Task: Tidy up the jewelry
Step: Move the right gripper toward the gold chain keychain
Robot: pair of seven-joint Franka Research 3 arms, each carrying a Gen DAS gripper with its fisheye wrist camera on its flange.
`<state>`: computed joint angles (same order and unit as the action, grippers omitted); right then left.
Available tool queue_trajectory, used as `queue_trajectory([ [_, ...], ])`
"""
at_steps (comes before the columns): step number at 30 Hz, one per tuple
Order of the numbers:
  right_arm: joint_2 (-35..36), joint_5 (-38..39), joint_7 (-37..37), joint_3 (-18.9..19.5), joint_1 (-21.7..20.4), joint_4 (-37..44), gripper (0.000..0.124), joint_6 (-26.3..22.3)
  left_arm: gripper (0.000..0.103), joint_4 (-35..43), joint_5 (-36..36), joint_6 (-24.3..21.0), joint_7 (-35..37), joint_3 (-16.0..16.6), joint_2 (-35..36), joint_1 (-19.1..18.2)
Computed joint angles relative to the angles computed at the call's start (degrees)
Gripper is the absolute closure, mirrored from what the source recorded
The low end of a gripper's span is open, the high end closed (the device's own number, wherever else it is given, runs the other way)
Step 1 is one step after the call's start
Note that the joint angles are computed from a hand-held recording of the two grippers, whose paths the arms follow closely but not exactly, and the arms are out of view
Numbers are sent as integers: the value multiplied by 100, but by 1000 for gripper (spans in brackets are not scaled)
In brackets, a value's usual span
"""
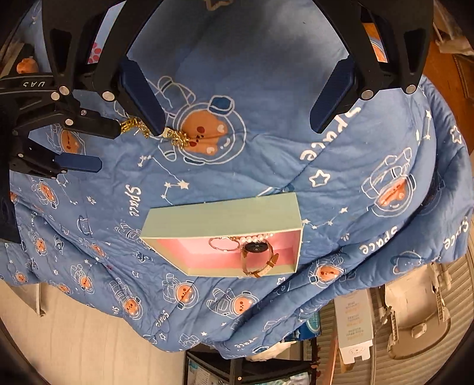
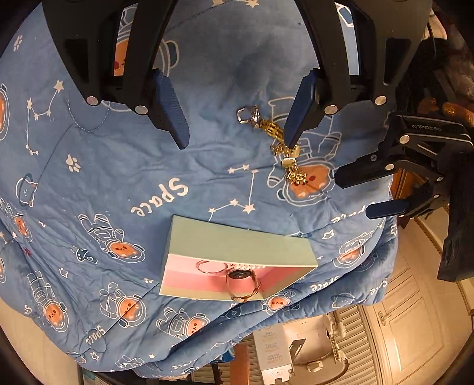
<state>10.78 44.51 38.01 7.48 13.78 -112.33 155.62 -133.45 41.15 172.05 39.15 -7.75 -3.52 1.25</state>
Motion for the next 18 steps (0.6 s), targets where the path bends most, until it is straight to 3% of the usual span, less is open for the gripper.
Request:
queue_trajectory([
  [6, -66, 237, -412, -7, -86, -89, 58, -359, 7, -153, 126, 154, -246, -21, -51, 26],
  [11, -24, 137, -415, -54, -53, -60, 59, -497, 7, -139, 636, 168, -629, -92, -72, 109],
  [18, 19, -96, -392, -89, -25, -49, 76, -448, 15, -234, 240, 368, -239, -32, -91, 15],
])
